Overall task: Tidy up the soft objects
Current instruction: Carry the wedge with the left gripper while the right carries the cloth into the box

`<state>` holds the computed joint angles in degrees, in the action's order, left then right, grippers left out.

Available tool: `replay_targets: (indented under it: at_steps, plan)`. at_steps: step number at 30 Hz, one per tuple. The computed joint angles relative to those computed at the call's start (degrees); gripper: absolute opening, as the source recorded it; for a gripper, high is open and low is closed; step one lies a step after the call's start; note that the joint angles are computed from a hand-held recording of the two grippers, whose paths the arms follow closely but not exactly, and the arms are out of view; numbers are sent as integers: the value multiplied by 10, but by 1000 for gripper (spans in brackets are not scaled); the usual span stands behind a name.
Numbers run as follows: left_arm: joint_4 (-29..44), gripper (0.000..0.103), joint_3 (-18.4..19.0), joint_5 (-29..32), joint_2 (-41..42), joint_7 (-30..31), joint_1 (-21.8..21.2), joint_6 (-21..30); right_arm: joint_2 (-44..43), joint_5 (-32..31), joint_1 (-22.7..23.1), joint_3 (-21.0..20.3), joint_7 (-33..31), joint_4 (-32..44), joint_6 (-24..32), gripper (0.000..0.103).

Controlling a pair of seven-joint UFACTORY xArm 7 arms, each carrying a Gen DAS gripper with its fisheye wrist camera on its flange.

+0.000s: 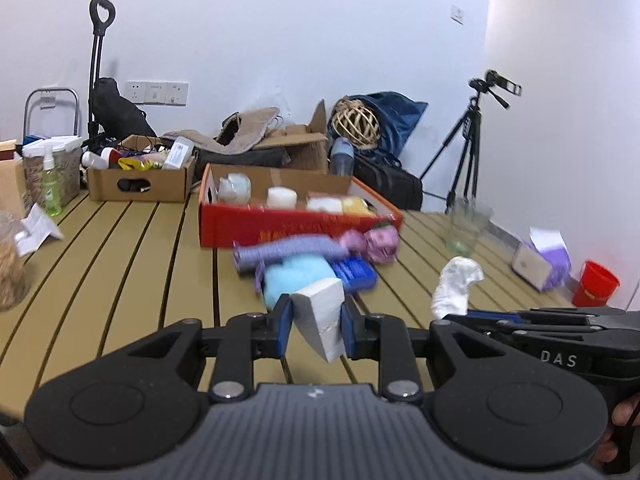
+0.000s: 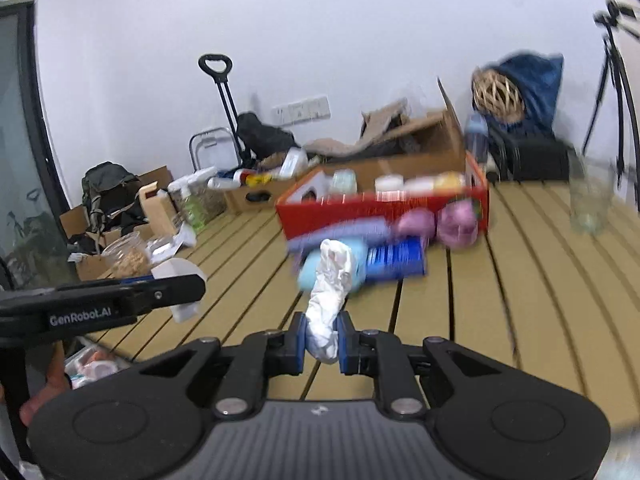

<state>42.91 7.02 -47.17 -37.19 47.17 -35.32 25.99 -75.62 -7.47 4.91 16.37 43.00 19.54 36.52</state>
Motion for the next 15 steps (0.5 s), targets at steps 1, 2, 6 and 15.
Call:
replay_targets:
  at_steps: [1, 2, 6, 15]
  plan:
    - [37, 26, 11, -8, 37, 4, -9, -1, 34, -15, -20, -14, -19, 14, -28, 15]
    - [71, 26, 19, -19, 69, 12, -15, 1, 70, -28, -36, -29, -39, 29, -55, 15]
    - [267, 27, 25, -56, 247, 37, -4, 49, 265, -67, -74, -103, -111, 128, -173, 15]
    - [806, 28, -19, 150, 691, -190, 57, 181, 734, 126, -24, -240, -374, 531, -108, 16]
